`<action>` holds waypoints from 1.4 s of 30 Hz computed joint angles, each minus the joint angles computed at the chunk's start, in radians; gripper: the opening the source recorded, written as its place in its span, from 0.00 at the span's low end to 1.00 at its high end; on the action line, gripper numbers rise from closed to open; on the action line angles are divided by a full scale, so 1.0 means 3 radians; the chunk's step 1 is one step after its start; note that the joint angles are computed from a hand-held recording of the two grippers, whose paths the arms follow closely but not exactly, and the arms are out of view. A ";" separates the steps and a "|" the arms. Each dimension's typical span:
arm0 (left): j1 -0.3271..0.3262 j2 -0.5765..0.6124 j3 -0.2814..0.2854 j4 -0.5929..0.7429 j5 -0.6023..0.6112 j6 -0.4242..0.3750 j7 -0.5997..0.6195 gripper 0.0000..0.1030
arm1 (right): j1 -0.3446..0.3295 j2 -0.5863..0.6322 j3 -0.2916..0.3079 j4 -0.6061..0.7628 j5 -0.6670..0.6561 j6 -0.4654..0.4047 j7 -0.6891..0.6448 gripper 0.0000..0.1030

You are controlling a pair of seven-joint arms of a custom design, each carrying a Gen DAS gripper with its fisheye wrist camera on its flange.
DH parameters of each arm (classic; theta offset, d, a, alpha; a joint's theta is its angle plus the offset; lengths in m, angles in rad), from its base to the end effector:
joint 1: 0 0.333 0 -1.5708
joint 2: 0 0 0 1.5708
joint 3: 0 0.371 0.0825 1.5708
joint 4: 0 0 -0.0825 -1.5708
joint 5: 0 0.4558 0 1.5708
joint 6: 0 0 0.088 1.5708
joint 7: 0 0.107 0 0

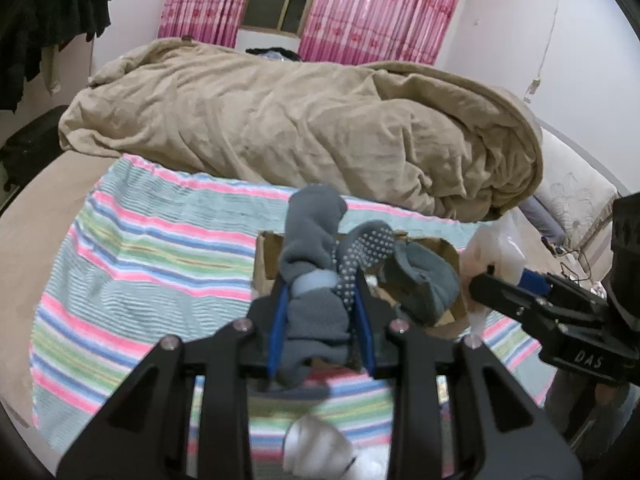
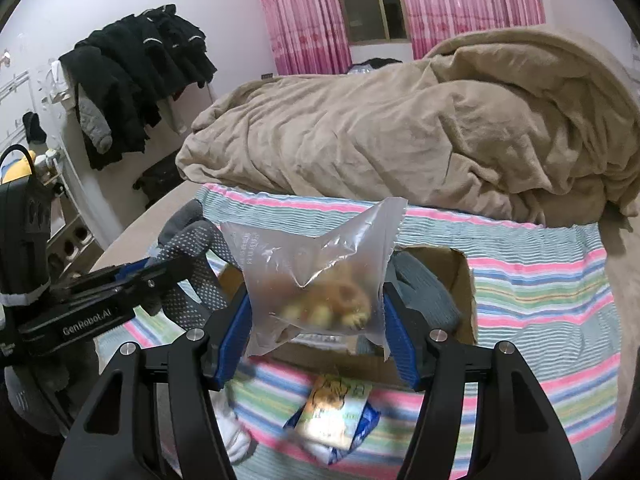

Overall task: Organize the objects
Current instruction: 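Lower gloves and snack bag into the box and release both grippers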

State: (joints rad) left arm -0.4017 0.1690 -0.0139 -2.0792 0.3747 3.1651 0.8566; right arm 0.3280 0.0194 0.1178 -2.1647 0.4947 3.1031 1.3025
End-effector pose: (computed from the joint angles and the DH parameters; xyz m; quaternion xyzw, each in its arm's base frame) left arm 0.6136 -0.3065 0.4634 -0.6088 0.6589 -0.4075 0.1708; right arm 0.5971 0.2408 0.5043 -0.7008 0.5570 -0.1853 0.4054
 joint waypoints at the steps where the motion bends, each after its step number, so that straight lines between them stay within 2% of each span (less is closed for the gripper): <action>1: 0.0083 0.0049 -0.0100 0.0044 -0.0065 -0.0026 0.0078 0.31 | -0.0006 0.0059 -0.0013 0.0045 -0.0038 -0.0018 0.0035 0.63; 2: 0.0236 0.0133 -0.0283 0.0114 -0.0210 -0.0087 0.0259 0.31 | -0.0020 0.0107 -0.0012 0.0076 -0.0061 -0.0028 0.0060 0.63; 5: 0.0296 0.0331 -0.0372 0.0276 -0.0396 -0.0248 0.0388 0.31 | -0.0042 0.0303 -0.0068 0.0206 -0.0357 -0.0141 0.0374 0.63; 8: 0.0280 0.0454 -0.0367 0.0362 -0.0478 -0.0302 0.0462 0.31 | -0.0091 0.0471 -0.0083 0.0315 -0.0561 -0.0303 0.0626 0.63; 9: 0.0231 0.0468 -0.0314 0.0369 -0.0465 -0.0299 0.0449 0.31 | -0.0093 0.0512 -0.0095 0.0331 -0.0649 -0.0327 0.0701 0.63; 14: 0.0035 0.0554 -0.0087 0.0451 -0.0343 -0.0290 0.0421 0.31 | -0.0020 0.0630 -0.0203 0.0344 -0.1136 -0.0306 0.1083 0.66; 16: -0.0007 0.0577 -0.0039 0.0500 -0.0294 -0.0357 0.0403 0.32 | 0.0051 0.0659 -0.0288 0.0351 -0.1373 -0.0266 0.1272 0.67; 17: 0.0034 0.0575 -0.0085 0.0501 -0.0308 -0.0362 0.0433 0.33 | 0.0042 0.0666 -0.0280 0.0352 -0.1421 -0.0248 0.1315 0.68; 20: 0.0171 0.0567 -0.0254 0.0516 -0.0408 -0.0417 0.0572 0.38 | -0.0105 0.0660 -0.0118 0.0337 -0.1343 -0.0203 0.1266 0.73; 22: 0.0258 0.0541 -0.0365 0.0495 -0.0496 -0.0413 0.0671 0.46 | -0.0116 0.0639 -0.0107 0.0319 -0.1349 -0.0199 0.1283 0.74; 23: 0.0220 0.0509 -0.0325 0.0469 -0.0487 -0.0402 0.0644 0.59 | -0.0127 0.0613 -0.0093 0.0292 -0.1339 -0.0178 0.1283 0.77; 24: 0.0272 0.0481 -0.0387 0.0434 -0.0536 -0.0356 0.0686 0.64 | -0.0139 0.0595 -0.0077 0.0275 -0.1326 -0.0163 0.1280 0.79; 25: 0.0341 0.0459 -0.0474 0.0404 -0.0631 -0.0329 0.0779 0.64 | -0.0147 0.0555 -0.0063 0.0237 -0.1314 -0.0133 0.1275 0.80; 29: 0.0102 0.0274 -0.0207 0.0257 -0.0457 -0.0275 0.0570 0.65 | -0.0033 0.0391 -0.0185 0.0102 -0.1506 -0.0068 0.1476 0.82; 32: -0.0025 0.0124 -0.0041 0.0130 -0.0249 -0.0245 0.0300 0.72 | -0.0001 0.0260 -0.0222 0.0002 -0.1640 -0.0031 0.1606 0.82; 37: -0.0099 -0.0173 0.0099 -0.0120 0.0230 -0.0161 -0.0210 0.74 | 0.0029 0.0030 -0.0270 -0.0165 -0.2056 -0.0003 0.1999 0.82; 42: -0.0061 -0.0460 0.0107 -0.0328 0.0821 -0.0119 -0.0806 0.87 | -0.0091 -0.0217 -0.0155 -0.0338 -0.2329 0.0031 0.2280 0.82</action>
State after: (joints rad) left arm -0.4199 0.0311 0.0182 -2.1776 0.6209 3.1294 0.6149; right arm 0.3008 -0.0456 0.0712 -2.2660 -0.2039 3.1124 1.9864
